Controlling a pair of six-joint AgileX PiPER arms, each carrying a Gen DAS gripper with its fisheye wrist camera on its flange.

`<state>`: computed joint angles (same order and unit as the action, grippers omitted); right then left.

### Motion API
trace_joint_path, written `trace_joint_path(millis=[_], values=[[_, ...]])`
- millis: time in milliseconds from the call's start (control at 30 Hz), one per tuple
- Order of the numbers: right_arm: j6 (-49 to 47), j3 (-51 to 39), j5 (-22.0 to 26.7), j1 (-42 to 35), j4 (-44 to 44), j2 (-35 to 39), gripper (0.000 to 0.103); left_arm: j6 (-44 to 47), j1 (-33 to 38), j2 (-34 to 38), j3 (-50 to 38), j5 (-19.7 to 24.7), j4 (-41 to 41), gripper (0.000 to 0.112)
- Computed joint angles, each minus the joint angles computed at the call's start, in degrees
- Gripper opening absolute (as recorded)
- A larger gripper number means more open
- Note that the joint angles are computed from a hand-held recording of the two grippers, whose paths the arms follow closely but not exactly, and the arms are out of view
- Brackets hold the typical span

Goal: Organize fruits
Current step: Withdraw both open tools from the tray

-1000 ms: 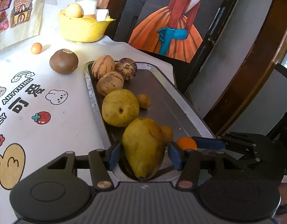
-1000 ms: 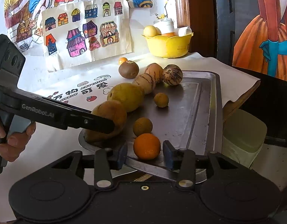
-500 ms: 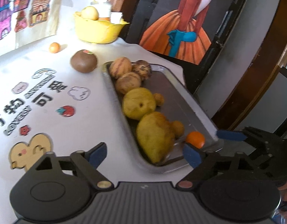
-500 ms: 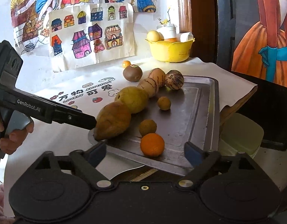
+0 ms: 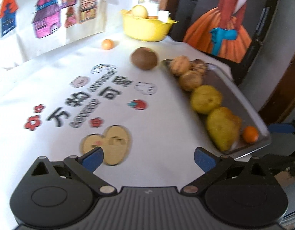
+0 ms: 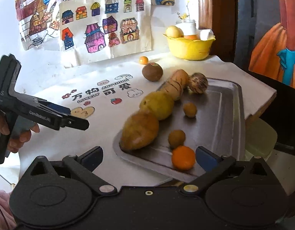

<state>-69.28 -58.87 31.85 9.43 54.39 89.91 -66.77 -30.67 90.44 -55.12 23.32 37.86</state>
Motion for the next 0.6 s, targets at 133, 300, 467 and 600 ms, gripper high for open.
trace_joint_path(millis=[133, 300, 467, 600], values=[[5.74, -3.77, -0.32, 3.7, -5.93, 0.55, 0.102, 4.46, 4.25, -1.66, 1.97, 0.05, -3.91, 0.102], [14.75, -9.69, -1.66, 8.75, -15.05, 3.22, 0.102, 7.77, 9.88, -2.85, 3.69, 0.18, -5.5, 0.102], [28.08, -17.17, -2.6, 12.53, -25.15, 8.51, 0.102, 9.17, 13.99, -3.77, 5.19, -1.39, -5.16, 0.103], [38.29, -28.47, 2.35, 14.3, -33.23, 15.94, 0.102, 13.37, 17.24, -3.08, 4.41, -2.43, -7.83, 0.103]])
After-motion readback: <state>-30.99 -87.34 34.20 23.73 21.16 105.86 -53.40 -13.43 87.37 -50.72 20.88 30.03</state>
